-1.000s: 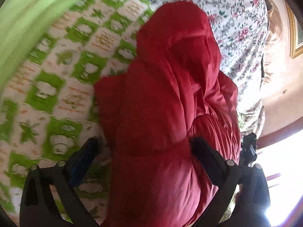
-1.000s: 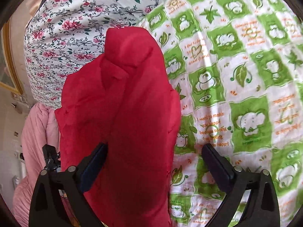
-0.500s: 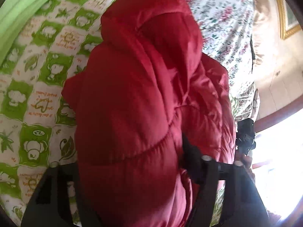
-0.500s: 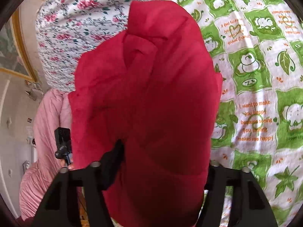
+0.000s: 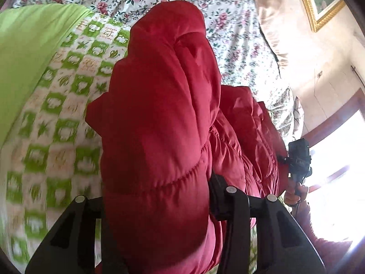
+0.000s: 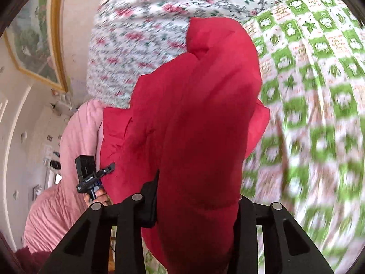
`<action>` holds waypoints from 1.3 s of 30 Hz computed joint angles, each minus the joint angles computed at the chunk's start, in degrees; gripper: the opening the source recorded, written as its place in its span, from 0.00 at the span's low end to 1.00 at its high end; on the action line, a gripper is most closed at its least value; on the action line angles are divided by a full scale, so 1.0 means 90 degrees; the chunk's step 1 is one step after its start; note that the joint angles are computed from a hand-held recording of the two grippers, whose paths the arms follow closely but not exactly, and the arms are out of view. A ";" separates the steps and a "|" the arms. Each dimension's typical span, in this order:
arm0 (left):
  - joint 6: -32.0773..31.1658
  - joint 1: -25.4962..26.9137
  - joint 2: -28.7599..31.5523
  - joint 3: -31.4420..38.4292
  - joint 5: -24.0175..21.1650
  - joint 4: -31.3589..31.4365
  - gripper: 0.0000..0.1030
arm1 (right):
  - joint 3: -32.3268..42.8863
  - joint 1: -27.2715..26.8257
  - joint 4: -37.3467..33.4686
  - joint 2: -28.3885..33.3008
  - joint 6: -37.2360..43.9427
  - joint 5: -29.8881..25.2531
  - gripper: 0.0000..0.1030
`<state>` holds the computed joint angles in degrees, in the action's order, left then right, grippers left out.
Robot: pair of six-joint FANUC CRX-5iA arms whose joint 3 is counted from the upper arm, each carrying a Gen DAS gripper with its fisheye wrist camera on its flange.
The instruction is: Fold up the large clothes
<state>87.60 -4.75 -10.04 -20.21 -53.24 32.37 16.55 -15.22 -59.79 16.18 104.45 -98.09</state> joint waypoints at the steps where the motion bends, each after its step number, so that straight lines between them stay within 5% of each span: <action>1: -0.0065 0.0060 -0.0188 -0.0157 -0.0035 0.0054 0.41 | -0.0142 -0.0036 -0.0008 -0.0105 0.0032 -0.0037 0.36; 10: 0.0373 -0.0206 -0.1282 -0.1063 0.0081 0.0043 0.41 | -0.1300 -0.0516 -0.0124 -0.0735 0.0082 -0.0270 0.36; 16: 0.0734 -0.0148 -0.1008 -0.1224 0.0165 -0.0253 0.44 | -0.1572 -0.0317 0.0388 -0.0944 0.0051 0.0057 0.38; 26: 0.1356 -0.0290 -0.0947 -0.1078 0.0211 -0.0970 0.64 | -0.1862 -0.0195 0.0601 -0.0930 -0.0072 0.0523 0.58; 30: 0.1777 -0.0401 -0.1065 -0.0747 -0.0145 -0.1571 0.68 | -0.1912 -0.0025 0.1025 -0.1185 -0.0177 0.0769 0.76; 39: 0.4061 -0.1774 -0.0926 0.0990 -0.1477 -0.4805 0.76 | -0.2060 0.0274 0.2070 -0.2042 -0.0640 0.1548 0.82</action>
